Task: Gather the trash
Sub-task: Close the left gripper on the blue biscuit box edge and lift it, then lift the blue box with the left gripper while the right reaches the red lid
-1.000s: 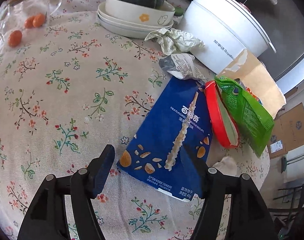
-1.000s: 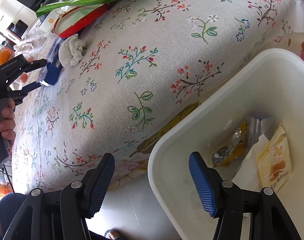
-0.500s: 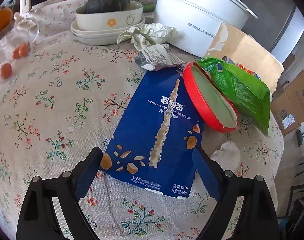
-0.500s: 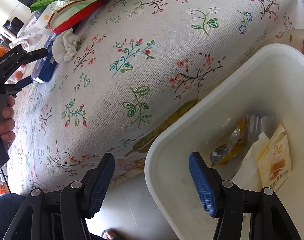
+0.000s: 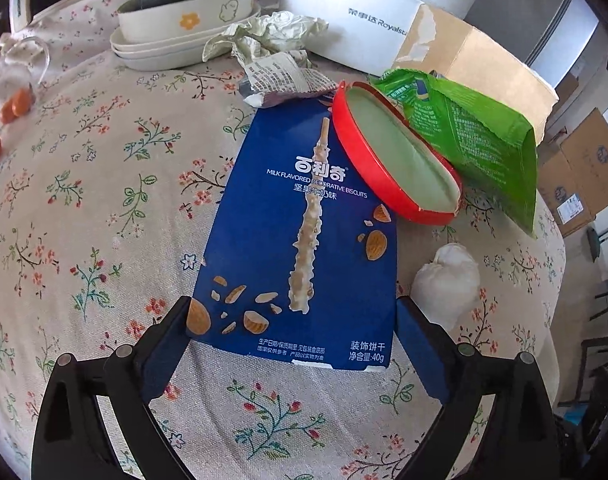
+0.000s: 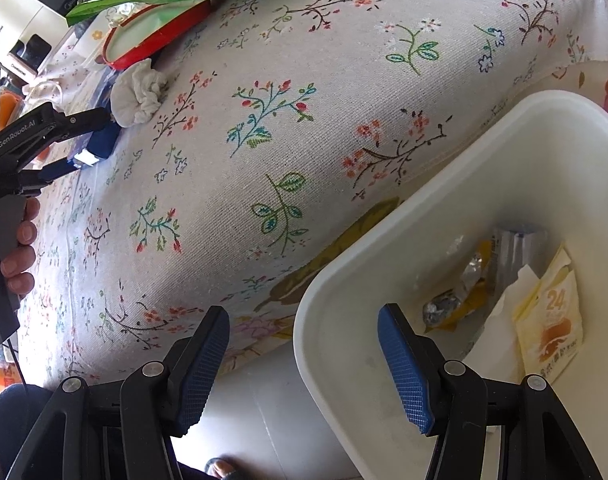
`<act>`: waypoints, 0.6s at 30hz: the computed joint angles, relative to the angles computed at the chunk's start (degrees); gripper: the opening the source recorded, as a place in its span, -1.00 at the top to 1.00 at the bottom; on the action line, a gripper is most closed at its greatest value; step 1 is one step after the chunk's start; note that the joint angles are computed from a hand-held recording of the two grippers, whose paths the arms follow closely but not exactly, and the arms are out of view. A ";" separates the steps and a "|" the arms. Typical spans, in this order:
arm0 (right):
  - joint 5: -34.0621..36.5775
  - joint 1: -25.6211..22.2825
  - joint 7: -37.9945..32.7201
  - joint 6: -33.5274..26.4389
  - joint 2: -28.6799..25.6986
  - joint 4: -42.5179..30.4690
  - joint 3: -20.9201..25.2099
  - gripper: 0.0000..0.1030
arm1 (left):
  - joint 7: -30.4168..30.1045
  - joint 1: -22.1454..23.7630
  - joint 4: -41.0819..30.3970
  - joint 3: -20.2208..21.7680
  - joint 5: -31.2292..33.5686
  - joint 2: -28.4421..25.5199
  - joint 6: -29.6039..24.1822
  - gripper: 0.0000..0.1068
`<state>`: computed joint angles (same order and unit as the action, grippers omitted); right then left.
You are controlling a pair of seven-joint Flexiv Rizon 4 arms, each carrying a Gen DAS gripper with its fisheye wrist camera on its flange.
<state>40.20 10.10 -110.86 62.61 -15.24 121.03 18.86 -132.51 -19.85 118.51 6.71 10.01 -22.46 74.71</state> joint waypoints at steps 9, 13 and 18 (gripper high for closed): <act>-0.22 0.16 0.32 0.20 -0.04 0.16 -0.08 -0.30 | -6.55 -4.37 -8.24 1.69 13.09 -0.53 -14.81 -0.87; -0.35 0.29 0.48 0.49 -0.09 0.25 -0.01 -0.30 | -7.61 -2.37 -6.56 0.74 13.55 0.50 -12.63 -0.80; 1.39 0.70 -1.93 6.07 1.33 1.38 1.02 -0.30 | -9.18 -0.43 -4.32 0.03 12.86 2.42 -10.49 -0.79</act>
<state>41.59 10.80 -112.78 68.68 -13.91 122.41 19.88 -141.70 -20.28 114.19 6.74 22.87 -20.05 64.22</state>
